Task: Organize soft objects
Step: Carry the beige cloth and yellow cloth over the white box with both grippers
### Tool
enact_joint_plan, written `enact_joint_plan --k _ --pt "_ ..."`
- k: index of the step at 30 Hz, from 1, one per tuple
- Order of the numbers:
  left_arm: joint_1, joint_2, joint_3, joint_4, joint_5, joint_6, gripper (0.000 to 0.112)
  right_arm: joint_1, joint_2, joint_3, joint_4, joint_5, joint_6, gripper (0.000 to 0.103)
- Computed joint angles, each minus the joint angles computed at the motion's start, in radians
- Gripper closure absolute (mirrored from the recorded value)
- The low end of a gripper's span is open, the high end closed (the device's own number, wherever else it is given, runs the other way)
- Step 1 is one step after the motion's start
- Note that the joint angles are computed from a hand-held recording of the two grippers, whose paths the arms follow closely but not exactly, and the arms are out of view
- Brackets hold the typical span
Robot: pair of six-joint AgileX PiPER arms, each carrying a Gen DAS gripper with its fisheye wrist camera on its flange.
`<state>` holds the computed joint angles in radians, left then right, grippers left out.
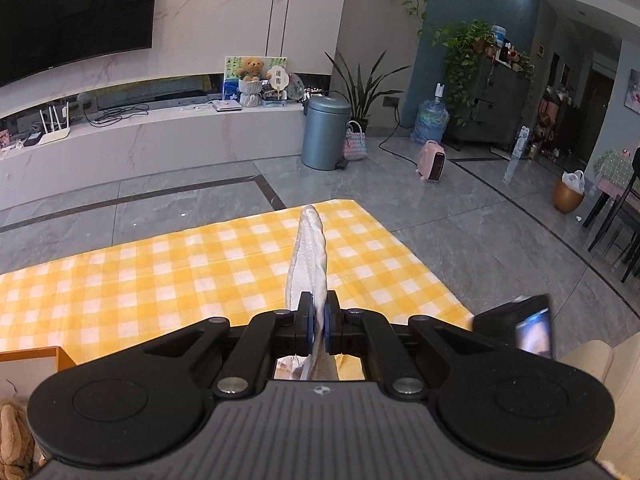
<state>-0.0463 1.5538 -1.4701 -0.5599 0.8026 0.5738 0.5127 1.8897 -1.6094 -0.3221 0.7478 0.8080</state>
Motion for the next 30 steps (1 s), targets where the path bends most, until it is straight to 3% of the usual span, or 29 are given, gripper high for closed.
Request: enact_joint_plan --k 4,19,24,30 --pt "0.001 -0.011 0.011 0.014 0.001 -0.003 0.107 0.017 -0.060 0.037 -0.049 -0.046 0.032 0.103" --pt "0.026 -0.098 0.037 0.022 0.060 -0.021 0.107 0.042 -0.216 0.140 -0.140 -0.185 0.153 0.103" --pt "0.104 -0.190 0.088 -0.022 0.060 0.009 0.107 0.101 -0.252 0.116 -0.197 -0.220 0.174 0.103" --pt "0.306 -0.250 0.094 -0.122 0.159 0.122 0.107 0.201 -0.276 0.100 -0.255 -0.267 0.216 0.103"
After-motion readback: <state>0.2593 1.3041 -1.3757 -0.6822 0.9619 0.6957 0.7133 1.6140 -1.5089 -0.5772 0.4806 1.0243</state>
